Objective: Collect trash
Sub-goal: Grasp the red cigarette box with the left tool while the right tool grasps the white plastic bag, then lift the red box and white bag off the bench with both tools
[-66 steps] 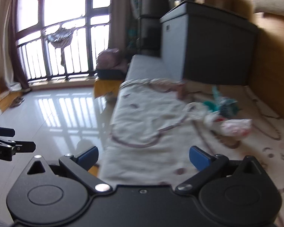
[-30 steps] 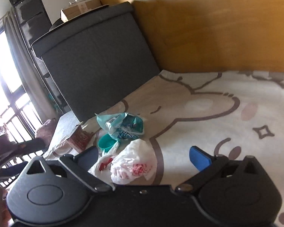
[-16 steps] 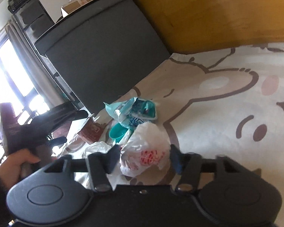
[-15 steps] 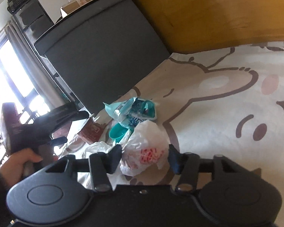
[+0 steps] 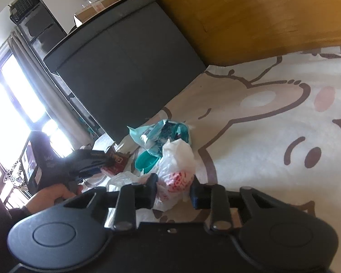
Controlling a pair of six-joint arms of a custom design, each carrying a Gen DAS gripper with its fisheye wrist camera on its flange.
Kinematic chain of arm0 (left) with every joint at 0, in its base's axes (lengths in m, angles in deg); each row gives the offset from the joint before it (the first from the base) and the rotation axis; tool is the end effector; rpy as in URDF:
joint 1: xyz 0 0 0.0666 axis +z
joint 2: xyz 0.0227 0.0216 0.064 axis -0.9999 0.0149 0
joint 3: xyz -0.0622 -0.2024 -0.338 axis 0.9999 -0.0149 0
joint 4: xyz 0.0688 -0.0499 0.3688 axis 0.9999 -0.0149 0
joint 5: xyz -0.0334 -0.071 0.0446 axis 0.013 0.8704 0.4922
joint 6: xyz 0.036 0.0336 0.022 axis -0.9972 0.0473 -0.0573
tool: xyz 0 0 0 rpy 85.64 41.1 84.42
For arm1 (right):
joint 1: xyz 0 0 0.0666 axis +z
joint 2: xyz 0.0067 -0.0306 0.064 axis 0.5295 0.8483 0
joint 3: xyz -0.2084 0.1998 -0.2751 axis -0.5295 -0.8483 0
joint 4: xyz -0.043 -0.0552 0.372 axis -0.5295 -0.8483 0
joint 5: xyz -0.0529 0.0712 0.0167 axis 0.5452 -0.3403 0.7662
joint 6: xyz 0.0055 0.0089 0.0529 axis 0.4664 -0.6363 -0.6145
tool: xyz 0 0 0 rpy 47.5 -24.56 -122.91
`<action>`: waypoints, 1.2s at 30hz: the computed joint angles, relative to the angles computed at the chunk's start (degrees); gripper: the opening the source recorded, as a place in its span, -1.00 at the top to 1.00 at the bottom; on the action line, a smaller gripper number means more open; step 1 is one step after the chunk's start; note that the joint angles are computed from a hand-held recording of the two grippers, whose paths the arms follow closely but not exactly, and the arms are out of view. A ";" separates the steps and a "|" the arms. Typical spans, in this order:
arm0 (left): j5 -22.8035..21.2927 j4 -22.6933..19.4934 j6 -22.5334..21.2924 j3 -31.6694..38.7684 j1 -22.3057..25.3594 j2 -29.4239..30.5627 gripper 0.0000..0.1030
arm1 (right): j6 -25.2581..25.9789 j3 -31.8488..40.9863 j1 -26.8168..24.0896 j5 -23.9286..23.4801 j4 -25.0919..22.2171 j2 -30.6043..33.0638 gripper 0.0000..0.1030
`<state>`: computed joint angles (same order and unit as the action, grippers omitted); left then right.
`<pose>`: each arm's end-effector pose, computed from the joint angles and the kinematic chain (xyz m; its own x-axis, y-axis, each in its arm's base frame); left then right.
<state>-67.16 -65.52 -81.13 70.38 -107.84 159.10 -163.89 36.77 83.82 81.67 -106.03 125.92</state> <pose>0.5145 -0.1868 0.5144 -0.4305 0.3259 -0.8417 0.6455 0.7630 -0.0347 0.2651 0.2846 0.4602 -0.0012 0.6912 -0.7226 0.5074 0.6231 0.5952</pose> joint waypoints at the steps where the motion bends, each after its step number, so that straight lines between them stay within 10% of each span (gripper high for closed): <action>1: 0.88 0.32 -0.77 -0.54 0.33 -0.47 0.53 | -0.14 0.03 0.16 0.39 -0.24 0.01 0.51; 12: 10.72 -3.48 -7.61 -5.16 5.64 -8.95 0.54 | 1.91 3.69 2.39 5.27 -3.89 1.74 0.64; 36: 25.92 -18.50 -20.31 -6.96 28.55 -18.63 0.54 | 2.22 30.70 9.52 6.73 -28.55 19.59 0.65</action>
<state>-41.24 -84.02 -101.44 63.42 -79.29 140.47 -161.67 67.47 93.34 88.40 -134.58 145.52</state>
